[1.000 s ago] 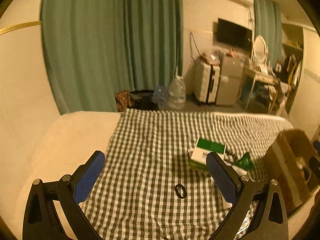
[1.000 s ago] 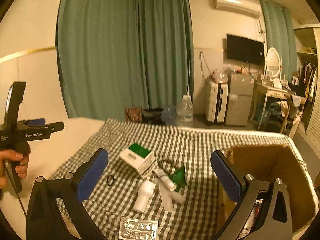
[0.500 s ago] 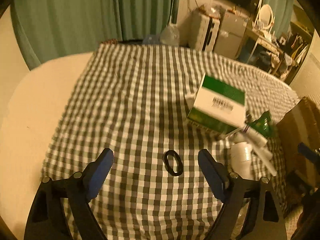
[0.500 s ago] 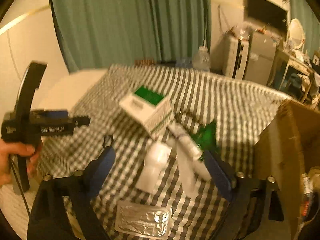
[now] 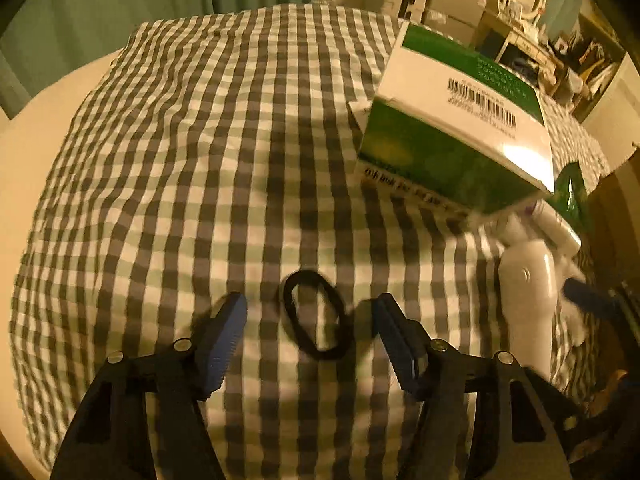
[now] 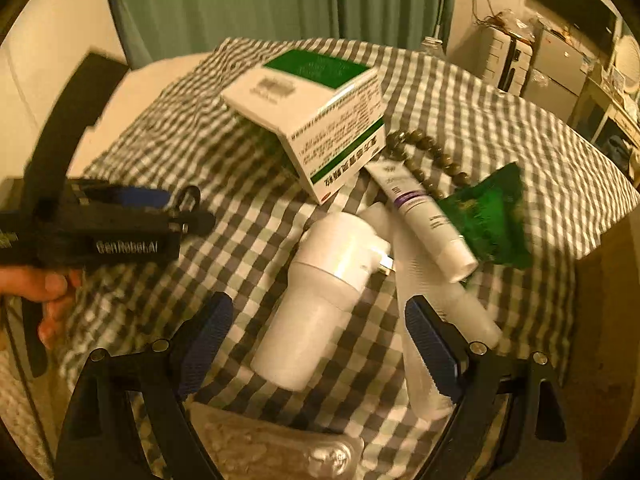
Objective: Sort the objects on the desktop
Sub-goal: 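Grasp the black hair tie with the left tool while the right tool grasps the white cup-shaped bottle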
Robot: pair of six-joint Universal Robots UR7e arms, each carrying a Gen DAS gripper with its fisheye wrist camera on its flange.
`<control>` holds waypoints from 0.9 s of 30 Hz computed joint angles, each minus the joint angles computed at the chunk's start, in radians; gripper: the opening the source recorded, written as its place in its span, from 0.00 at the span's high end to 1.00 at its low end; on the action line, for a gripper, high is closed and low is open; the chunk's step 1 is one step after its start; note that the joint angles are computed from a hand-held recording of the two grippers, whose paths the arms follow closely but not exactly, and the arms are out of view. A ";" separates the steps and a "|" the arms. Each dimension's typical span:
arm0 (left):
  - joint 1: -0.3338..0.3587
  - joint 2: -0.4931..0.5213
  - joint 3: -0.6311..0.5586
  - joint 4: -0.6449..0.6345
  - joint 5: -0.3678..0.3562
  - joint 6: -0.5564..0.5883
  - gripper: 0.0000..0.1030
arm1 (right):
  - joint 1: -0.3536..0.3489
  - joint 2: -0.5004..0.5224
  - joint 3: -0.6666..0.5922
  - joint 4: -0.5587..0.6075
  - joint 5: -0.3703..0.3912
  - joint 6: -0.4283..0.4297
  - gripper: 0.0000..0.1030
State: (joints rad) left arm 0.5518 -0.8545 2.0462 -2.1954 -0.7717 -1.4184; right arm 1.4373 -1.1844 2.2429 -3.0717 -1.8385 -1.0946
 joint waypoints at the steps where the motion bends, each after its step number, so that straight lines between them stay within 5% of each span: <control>1: 0.002 0.006 -0.002 -0.002 0.004 0.007 0.33 | -0.001 0.007 -0.001 -0.004 -0.002 -0.003 0.14; 5: -0.002 0.037 -0.023 0.032 0.022 0.018 0.31 | -0.004 0.038 -0.011 -0.005 -0.017 -0.001 0.15; 7: -0.005 0.034 -0.014 0.010 0.017 0.024 0.36 | -0.001 0.059 0.001 -0.059 -0.042 -0.029 0.25; 8: -0.010 0.031 -0.011 0.003 0.016 0.023 0.47 | -0.001 0.067 0.005 -0.077 -0.053 -0.045 0.43; 11: -0.024 0.039 -0.022 0.011 0.012 0.032 0.89 | 0.000 0.058 0.003 -0.070 -0.056 -0.042 0.57; 16: -0.052 0.034 -0.024 0.052 0.002 -0.010 0.93 | -0.001 0.028 0.021 -0.066 -0.043 -0.045 0.60; 27: -0.147 -0.009 -0.053 0.188 0.072 -0.124 0.93 | -0.018 -0.124 0.063 -0.009 0.117 0.012 0.60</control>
State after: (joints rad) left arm 0.4047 -0.8634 1.9935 -2.0073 -0.6993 -1.5426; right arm 1.4196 -1.3087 2.3063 -3.0809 -1.7216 -1.0829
